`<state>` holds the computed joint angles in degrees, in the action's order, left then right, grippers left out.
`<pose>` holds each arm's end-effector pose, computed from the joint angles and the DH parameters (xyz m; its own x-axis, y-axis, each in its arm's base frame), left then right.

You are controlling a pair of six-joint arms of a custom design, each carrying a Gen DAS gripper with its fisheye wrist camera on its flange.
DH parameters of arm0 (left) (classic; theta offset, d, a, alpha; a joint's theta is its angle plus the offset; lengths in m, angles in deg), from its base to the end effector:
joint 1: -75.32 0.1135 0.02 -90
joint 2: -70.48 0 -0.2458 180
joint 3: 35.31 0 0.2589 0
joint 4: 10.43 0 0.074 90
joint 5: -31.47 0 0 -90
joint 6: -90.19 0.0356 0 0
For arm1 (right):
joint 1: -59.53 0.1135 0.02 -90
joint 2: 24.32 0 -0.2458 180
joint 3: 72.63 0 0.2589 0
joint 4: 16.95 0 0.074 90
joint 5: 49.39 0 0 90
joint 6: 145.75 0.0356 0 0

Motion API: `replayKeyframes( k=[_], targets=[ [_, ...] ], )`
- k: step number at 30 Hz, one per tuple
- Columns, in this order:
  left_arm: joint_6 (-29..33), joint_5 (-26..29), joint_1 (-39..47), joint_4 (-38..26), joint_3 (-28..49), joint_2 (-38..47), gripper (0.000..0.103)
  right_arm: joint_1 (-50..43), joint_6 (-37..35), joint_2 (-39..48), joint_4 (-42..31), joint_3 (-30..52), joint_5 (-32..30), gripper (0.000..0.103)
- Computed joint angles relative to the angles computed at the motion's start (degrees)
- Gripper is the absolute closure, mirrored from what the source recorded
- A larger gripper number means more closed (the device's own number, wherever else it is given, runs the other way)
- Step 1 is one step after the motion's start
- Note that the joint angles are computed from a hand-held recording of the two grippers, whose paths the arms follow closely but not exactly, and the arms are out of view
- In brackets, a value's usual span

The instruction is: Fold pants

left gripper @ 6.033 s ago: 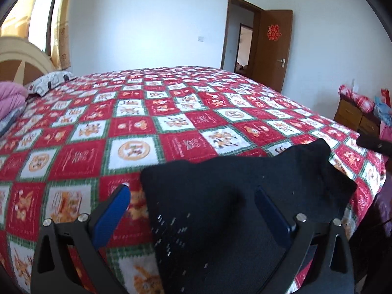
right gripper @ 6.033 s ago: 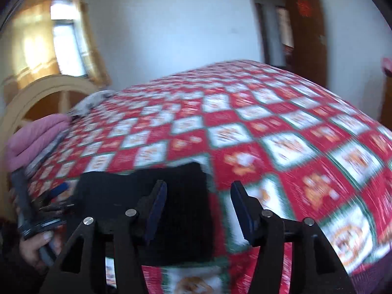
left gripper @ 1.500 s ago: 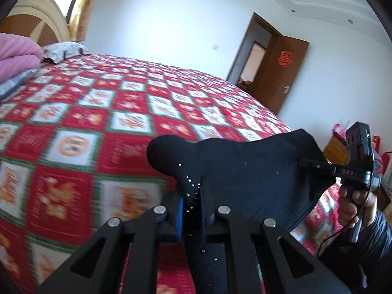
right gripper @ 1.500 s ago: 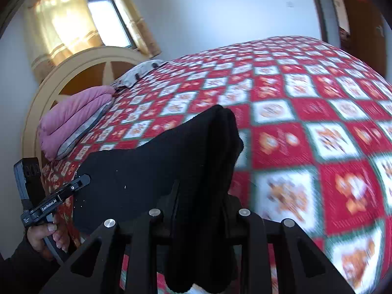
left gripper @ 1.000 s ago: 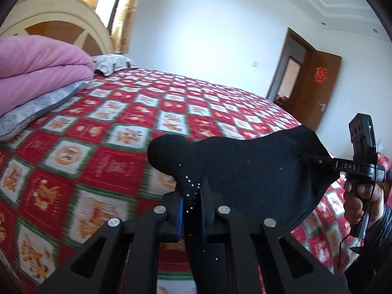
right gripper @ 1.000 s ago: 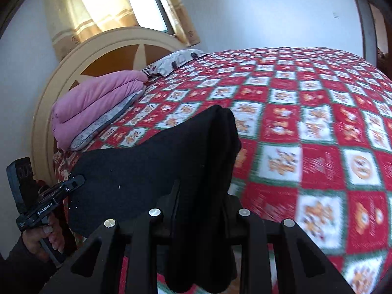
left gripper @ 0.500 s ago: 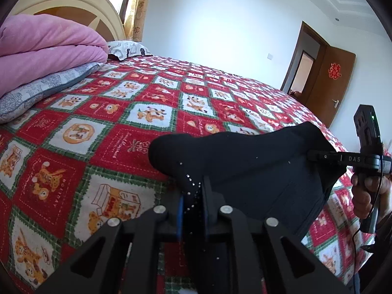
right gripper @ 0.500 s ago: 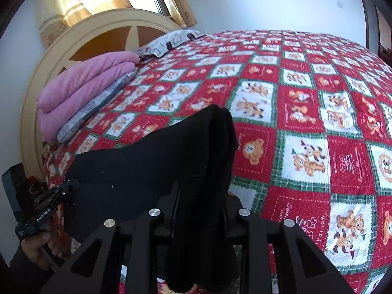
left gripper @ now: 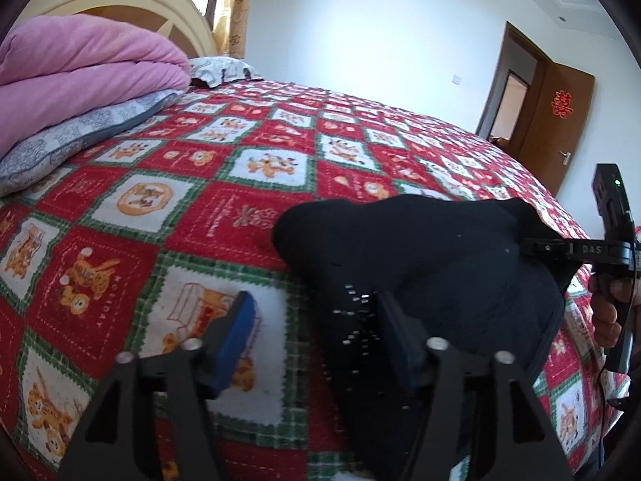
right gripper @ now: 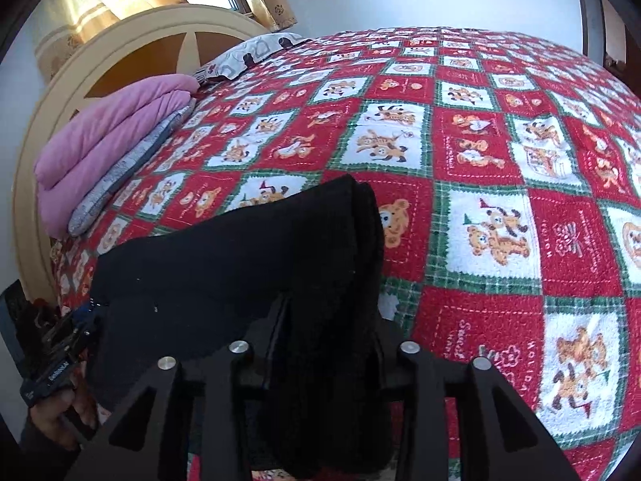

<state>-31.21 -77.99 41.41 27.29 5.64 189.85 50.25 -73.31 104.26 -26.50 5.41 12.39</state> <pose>0.2341 -0.1431 0.0039 -0.6268 -0.1706 -0.7603 -0.0119 0.9777 -0.2096 0.3880 -0.0463 0.0144 -0.7883 -0.1406 -0.5991 -0.3445 0.9075 0.2403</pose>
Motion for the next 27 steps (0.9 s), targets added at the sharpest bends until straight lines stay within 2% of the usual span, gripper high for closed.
replayKeyframes(
  k=[3, 4, 6, 11, 17, 22, 27],
  targets=[
    [-0.66, -0.71, 0.44, -0.21, -2.00, -1.56, 0.021, -0.28, -0.08, -0.92, 2.34, -1.39, 1.59, 0.046],
    [-0.94, -1.65, 0.33, -1.17, -2.75, -2.55, 0.016, -0.81, -0.05, -1.16, 2.32, -1.46, 1.22, 0.044],
    [-2.06, -4.28, -0.36, -2.15, -4.76, -4.57, 0.014, -2.31, 0.50, -2.37, 2.63, -2.46, 0.36, 0.034],
    [-3.57, -6.79, -1.04, -6.14, -9.32, -11.36, 0.014, -4.86, 1.63, -8.10, 9.53, -9.55, 2.45, 0.034],
    [-5.27, -11.80, -5.99, -13.93, -14.30, -25.00, 0.013, -9.79, 0.77, -16.00, 10.66, -16.22, -0.25, 0.034],
    [-7.00, -16.09, -12.97, -22.91, -15.19, -34.43, 0.013, -13.36, -2.91, -27.56, 12.42, -27.56, -3.10, 0.034],
    [-10.34, -19.70, -20.20, -29.72, -15.23, -40.53, 0.013, -17.85, -7.55, -42.44, 10.89, -39.56, -8.37, 0.034]
  ],
)
